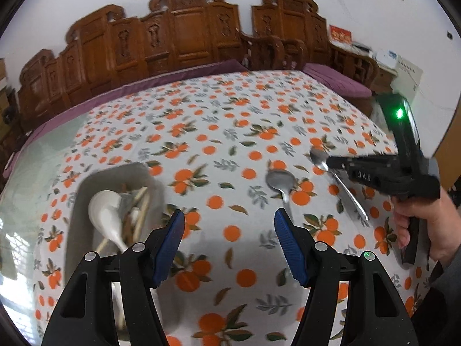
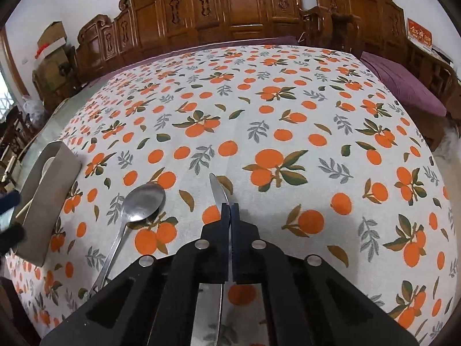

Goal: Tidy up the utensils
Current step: 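Move both tools toward the two metal spoons on the tablecloth, then grasp a metal spoon with the left tool and lift it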

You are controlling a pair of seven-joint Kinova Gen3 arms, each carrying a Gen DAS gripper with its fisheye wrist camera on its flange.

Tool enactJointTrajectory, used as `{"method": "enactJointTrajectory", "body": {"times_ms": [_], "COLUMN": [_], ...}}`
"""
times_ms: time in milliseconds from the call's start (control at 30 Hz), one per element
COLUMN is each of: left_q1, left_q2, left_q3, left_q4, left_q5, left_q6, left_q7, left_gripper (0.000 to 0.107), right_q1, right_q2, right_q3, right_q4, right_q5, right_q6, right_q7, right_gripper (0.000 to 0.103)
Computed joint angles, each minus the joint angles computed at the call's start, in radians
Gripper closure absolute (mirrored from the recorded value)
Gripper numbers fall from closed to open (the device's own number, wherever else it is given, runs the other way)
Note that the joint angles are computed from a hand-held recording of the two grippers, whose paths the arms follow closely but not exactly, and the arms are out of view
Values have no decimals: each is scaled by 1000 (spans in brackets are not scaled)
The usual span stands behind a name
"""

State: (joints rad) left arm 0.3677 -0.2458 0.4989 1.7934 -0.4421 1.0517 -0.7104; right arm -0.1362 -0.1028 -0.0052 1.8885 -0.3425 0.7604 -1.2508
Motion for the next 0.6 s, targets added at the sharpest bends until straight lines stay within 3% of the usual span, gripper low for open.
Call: {"method": "enactJointTrajectory", "body": {"times_ms": [100, 333, 600], "left_q1": [18, 103, 192], "left_q2": [61, 195, 288], "left_q3": [15, -46, -140], "left_q4": [-15, -48, -99], "left_q5": [-12, -20, -13], "left_q6": [4, -37, -56], "left_q7": [1, 18, -1], "left_gripper": [46, 47, 74], "right_q1": [10, 42, 67], "right_q2": [-11, -34, -29], "right_q3": [27, 79, 94], "right_q4": [3, 7, 5], "right_q5": [-40, -121, -180], "right_q6": [9, 34, 58], "right_q7": [46, 136, 197], "right_gripper": [101, 101, 101]}}
